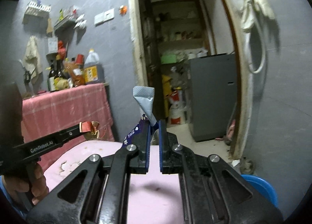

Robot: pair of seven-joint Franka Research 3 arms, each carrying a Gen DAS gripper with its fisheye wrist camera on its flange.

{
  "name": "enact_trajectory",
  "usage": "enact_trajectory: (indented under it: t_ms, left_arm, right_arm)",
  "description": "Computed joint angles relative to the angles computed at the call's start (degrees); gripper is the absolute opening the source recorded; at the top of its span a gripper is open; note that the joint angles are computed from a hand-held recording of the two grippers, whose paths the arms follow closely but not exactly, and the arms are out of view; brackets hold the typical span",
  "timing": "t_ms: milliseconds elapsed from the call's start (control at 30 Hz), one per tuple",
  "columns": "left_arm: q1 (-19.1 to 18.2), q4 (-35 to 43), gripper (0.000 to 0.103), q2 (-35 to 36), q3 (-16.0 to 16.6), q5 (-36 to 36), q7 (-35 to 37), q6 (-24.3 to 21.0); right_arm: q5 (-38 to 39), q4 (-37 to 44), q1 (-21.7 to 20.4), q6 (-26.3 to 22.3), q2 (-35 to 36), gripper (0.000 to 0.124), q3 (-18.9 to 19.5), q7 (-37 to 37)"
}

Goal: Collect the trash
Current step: 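Carry the scrap and blue wrapper over the blue bucket and open both tools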

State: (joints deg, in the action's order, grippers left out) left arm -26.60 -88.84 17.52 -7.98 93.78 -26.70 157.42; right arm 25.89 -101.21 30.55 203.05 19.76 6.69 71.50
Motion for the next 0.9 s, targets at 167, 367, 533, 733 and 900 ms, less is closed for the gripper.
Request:
enact_trajectory:
  t_ms: [167, 367, 533, 733, 900]
  left_arm:
    - [-2.9, 7.8, 0.006, 5.4, -0.1, -0.9, 3.9, 0.5]
    - [-6.9, 17.4, 0.006, 12.5, 1.3, -7.2, 12.3, 2.3]
    - [-9.1, 26.4, 0.006, 19.6, 0.8, -16.2, 23.5, 2.3]
    - [-11.5, 35.3, 0.006, 27.1, 0.1, -26.2, 35.2, 0.1]
    - [-12.5, 43.6, 0.006, 33.9, -1.9, -33.3, 44.4, -3.6]
  right_arm:
    - [3.2, -6.6, -0.6, 4.7, -4.7, 0.008, -1.1, -1.2]
    - [5.6, -14.2, -3.1, 8.2, -9.9, 0.008, -0.7, -2.4]
    - [6.3, -19.1, -5.5, 9.1, -12.8, 0.008, -0.6, -1.7]
    - [6.0, -23.4, -8.0, 8.4, -14.6, 0.008, -0.8, 0.7]
    - [4.5, -25.5, -9.8, 7.4, -14.6, 0.008, -1.2, 3.9]
